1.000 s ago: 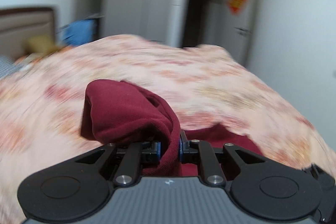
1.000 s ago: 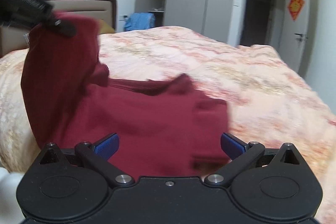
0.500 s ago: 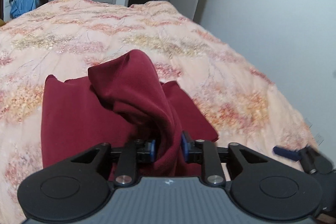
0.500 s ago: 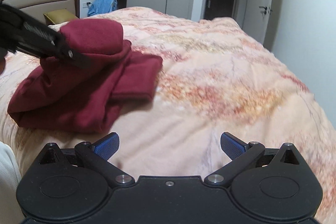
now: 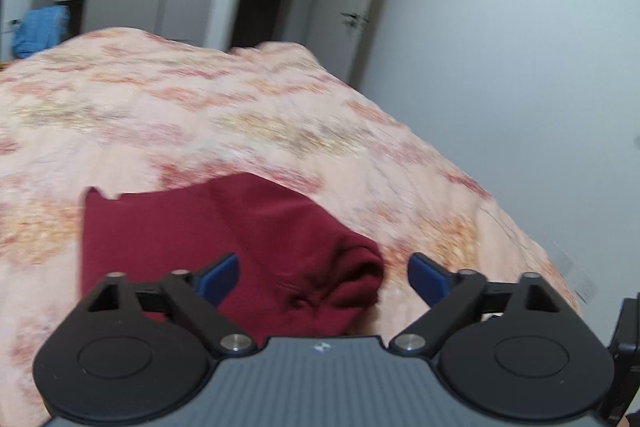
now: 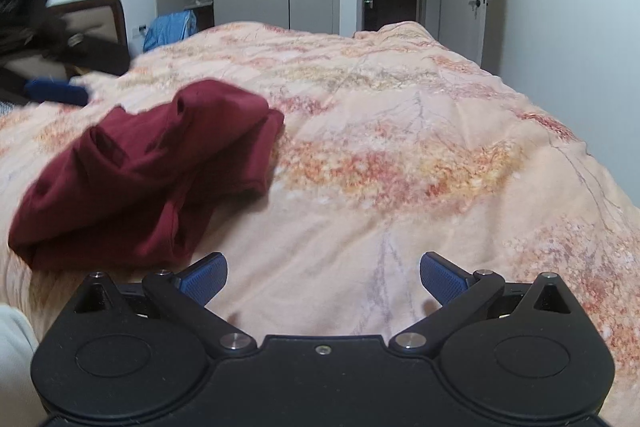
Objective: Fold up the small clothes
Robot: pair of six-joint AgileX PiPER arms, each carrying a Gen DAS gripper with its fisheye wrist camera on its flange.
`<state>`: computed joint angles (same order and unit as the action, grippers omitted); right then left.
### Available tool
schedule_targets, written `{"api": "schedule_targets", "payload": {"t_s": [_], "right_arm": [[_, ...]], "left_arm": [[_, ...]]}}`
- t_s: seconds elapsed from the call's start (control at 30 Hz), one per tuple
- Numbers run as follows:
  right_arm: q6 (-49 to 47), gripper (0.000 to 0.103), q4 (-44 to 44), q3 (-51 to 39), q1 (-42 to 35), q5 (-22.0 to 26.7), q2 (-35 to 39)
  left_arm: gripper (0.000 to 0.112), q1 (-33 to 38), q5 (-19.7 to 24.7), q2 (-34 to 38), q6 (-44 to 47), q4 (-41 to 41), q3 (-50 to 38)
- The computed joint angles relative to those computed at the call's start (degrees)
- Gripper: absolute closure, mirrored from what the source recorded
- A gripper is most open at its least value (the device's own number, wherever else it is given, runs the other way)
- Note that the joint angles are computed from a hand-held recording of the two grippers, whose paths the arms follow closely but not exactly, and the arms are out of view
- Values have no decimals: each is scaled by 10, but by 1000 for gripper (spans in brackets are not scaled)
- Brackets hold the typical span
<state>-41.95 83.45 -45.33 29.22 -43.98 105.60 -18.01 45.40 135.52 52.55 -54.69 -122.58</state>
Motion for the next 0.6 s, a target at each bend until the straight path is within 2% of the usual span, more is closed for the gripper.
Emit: {"api": "schedule_targets", "payload": {"t_s": [0.07,0.2,0.3,0.4,0.47,0.6], "right_arm": [[23,1,-22,-2,-6,0,-3],[66,1,-64,-14,-15,-7,-10],[110,1,-110,-25,-32,0,-18],[155,1,-169,-46,-64,41,-25],[171,1,-200,-74,-86,77,-20],[87,1,-167,-165,-110,136,18]], "left_arm": [[10,10,-16,-8,-33,19,8],[10,34,-37,-12,-129,77,6],[10,47,-48,0,-228,155,-11],[10,62,-22,25,-307,219,-48],[10,71,-6,38,-330,233,-63],[10,82,8,41,-325,228,-50]]}}
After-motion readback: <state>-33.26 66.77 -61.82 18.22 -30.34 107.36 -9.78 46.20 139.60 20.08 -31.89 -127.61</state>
